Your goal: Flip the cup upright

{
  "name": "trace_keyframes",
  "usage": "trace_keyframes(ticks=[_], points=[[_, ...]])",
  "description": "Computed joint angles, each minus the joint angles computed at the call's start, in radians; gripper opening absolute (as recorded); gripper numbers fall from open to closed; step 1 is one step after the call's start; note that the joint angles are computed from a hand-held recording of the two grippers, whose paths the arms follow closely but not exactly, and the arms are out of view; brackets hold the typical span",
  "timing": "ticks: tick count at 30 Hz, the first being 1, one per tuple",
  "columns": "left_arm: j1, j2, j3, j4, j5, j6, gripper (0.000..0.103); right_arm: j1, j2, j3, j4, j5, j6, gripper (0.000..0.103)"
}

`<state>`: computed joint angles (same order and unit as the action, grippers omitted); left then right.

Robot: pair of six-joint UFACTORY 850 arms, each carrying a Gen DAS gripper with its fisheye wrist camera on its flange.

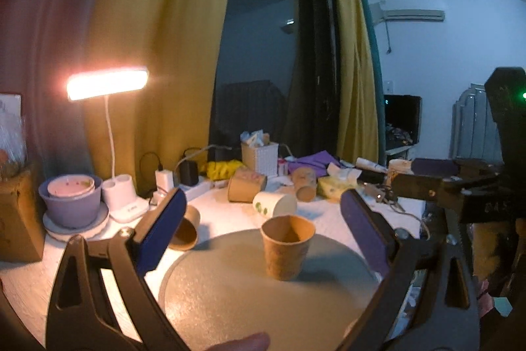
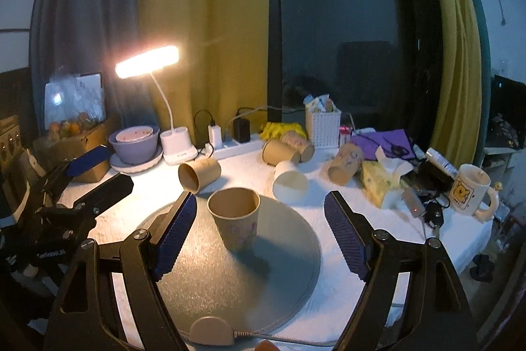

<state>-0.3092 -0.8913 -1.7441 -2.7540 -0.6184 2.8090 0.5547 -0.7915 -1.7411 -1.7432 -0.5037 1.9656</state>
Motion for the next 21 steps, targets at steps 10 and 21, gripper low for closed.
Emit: trace_keyframes(ticks=[10, 21], points=[[-0.036, 0.157, 0.161, -0.142, -0.017, 0.154, 0.096, 0.018, 0.072, 0.069, -0.097, -0.02, 0.098, 0.083], [-0.078, 0.227, 0.224, -0.247, -0.003, 0.215, 0.096, 0.021, 0.174, 0.189, -0.25, -0.024, 0.23, 0.083]])
